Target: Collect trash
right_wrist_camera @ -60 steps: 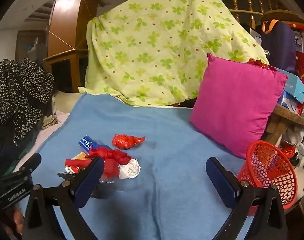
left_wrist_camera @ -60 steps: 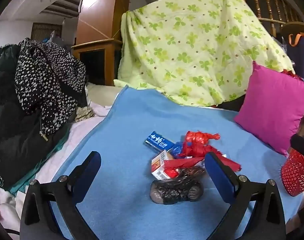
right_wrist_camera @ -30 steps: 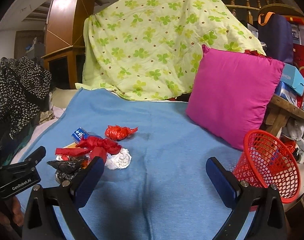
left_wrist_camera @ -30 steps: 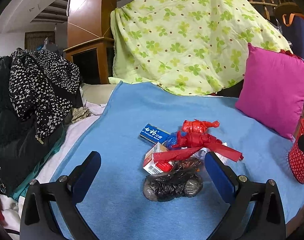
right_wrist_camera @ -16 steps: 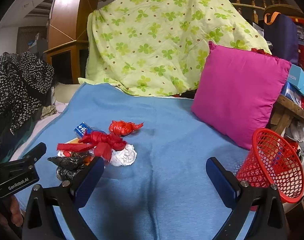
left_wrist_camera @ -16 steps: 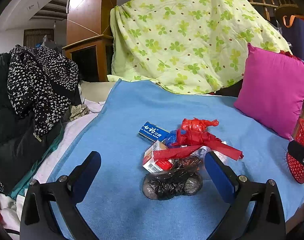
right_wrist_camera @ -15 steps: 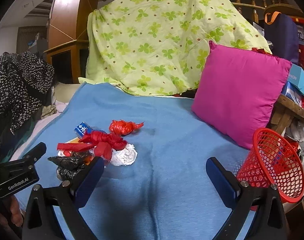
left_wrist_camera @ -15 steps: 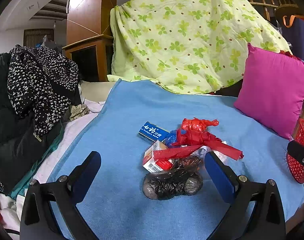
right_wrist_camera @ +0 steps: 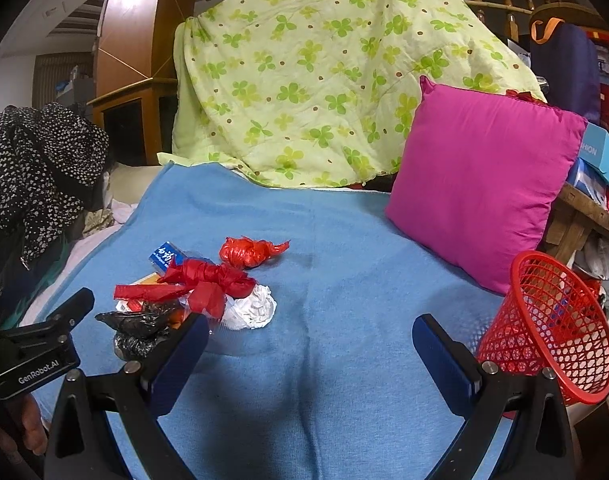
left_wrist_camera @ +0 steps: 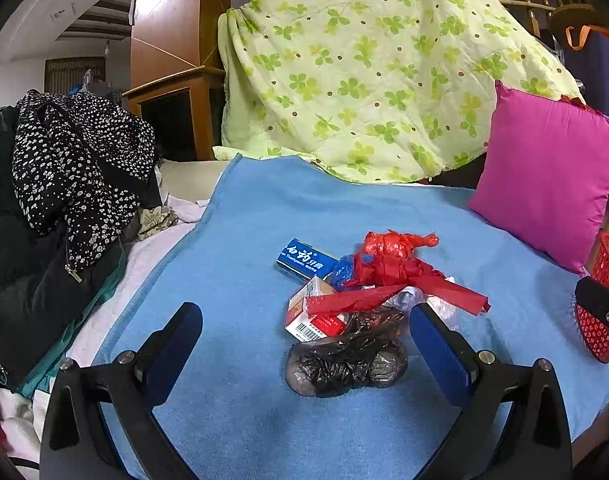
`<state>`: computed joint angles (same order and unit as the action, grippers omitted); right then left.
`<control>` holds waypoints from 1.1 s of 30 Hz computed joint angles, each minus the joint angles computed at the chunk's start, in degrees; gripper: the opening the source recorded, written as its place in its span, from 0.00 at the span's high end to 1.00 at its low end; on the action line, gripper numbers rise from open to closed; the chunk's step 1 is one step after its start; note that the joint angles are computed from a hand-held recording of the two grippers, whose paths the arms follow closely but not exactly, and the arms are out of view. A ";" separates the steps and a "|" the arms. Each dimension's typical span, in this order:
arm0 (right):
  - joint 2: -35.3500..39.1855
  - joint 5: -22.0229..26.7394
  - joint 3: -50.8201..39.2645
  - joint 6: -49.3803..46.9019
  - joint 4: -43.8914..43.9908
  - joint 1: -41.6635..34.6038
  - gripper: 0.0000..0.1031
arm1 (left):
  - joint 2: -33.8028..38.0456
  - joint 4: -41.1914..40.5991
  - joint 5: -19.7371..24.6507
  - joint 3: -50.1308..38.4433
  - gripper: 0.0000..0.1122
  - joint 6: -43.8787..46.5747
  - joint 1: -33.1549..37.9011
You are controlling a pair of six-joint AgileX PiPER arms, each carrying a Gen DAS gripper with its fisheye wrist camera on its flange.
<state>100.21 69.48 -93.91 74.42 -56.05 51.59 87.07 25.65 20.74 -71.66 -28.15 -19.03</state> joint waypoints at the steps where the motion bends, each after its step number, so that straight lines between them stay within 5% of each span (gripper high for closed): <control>1: 0.00 -0.21 0.06 0.02 0.20 -0.11 0.00 | 0.21 -0.44 0.28 -0.22 0.09 0.38 0.06; 9: -4.53 -15.88 6.73 -1.81 13.99 -8.83 0.00 | 8.09 -10.37 11.81 -8.65 0.09 6.52 3.87; 17: -2.76 -34.18 8.95 -18.23 41.61 -21.02 0.00 | 10.58 -18.75 14.25 -10.69 0.09 13.13 6.45; 22: 2.82 -34.68 2.04 -33.18 59.25 -25.30 0.00 | 12.53 -27.77 17.09 -13.45 0.09 21.55 7.80; 28: 6.43 -34.98 1.93 -40.15 74.14 -29.33 0.01 | 11.53 -35.50 14.57 -11.41 0.11 31.51 8.75; 33: 6.70 -34.67 1.30 -39.45 70.99 -27.93 0.12 | 13.14 -43.29 17.79 -12.62 0.36 38.32 9.67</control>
<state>106.91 34.80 -92.61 34.97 14.94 23.65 100.21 -17.64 38.53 -84.28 10.17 -9.36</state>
